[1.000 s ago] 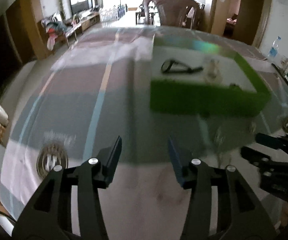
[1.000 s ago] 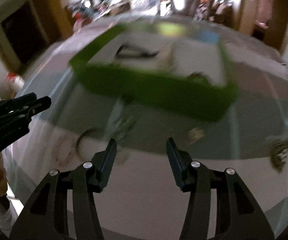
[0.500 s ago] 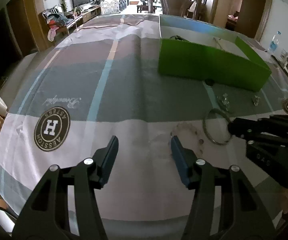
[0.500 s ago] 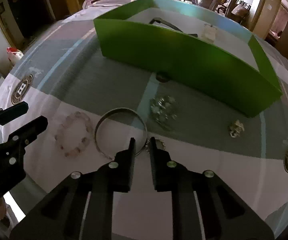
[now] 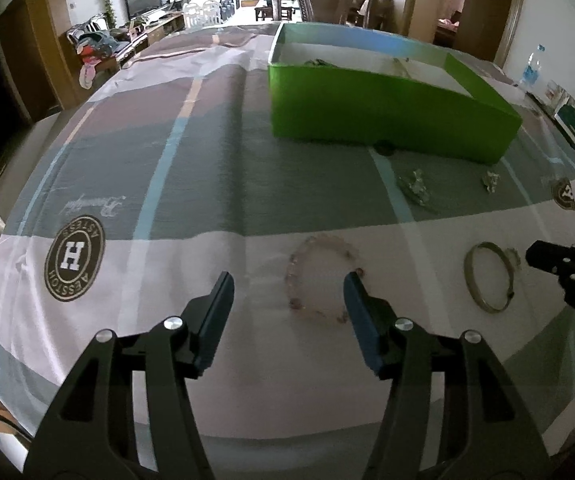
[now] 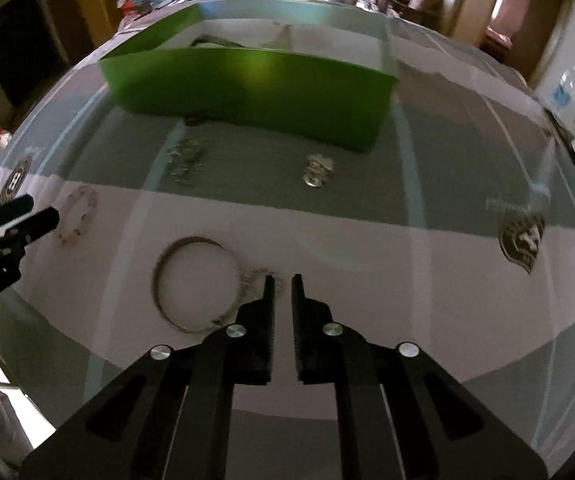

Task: Organize jewelry
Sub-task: 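Move the left tool to the pink bracelet while the right approaches the metal bangle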

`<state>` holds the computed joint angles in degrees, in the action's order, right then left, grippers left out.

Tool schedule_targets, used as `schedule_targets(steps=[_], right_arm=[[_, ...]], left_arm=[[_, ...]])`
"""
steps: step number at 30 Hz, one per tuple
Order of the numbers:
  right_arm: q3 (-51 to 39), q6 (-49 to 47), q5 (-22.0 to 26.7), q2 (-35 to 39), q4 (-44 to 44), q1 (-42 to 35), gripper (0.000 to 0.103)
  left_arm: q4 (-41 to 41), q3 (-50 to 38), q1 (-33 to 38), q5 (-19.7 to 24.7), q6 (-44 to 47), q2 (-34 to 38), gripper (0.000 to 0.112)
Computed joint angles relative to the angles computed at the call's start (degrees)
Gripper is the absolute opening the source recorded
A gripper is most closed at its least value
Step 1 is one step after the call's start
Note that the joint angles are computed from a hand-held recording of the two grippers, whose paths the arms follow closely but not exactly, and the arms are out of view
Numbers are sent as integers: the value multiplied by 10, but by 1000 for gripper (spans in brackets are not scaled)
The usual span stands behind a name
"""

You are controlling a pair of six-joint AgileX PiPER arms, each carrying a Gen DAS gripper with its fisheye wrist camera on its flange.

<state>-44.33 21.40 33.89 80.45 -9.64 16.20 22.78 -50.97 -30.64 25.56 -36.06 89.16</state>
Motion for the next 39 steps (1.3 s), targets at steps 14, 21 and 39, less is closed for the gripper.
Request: schedule_targets(steps=[14,21,39], right_arm=[[-26,32,-4,8,-10,83,56],[-37,38,-4,36,-8,98,56],[39,-119,-1,-29,154,-10,43]], left_arm=[[22,13,-16,5,-21,2,66],[19,30,-21,-1,-17,-6,70],[-14,20,-7,1,8,2,75]])
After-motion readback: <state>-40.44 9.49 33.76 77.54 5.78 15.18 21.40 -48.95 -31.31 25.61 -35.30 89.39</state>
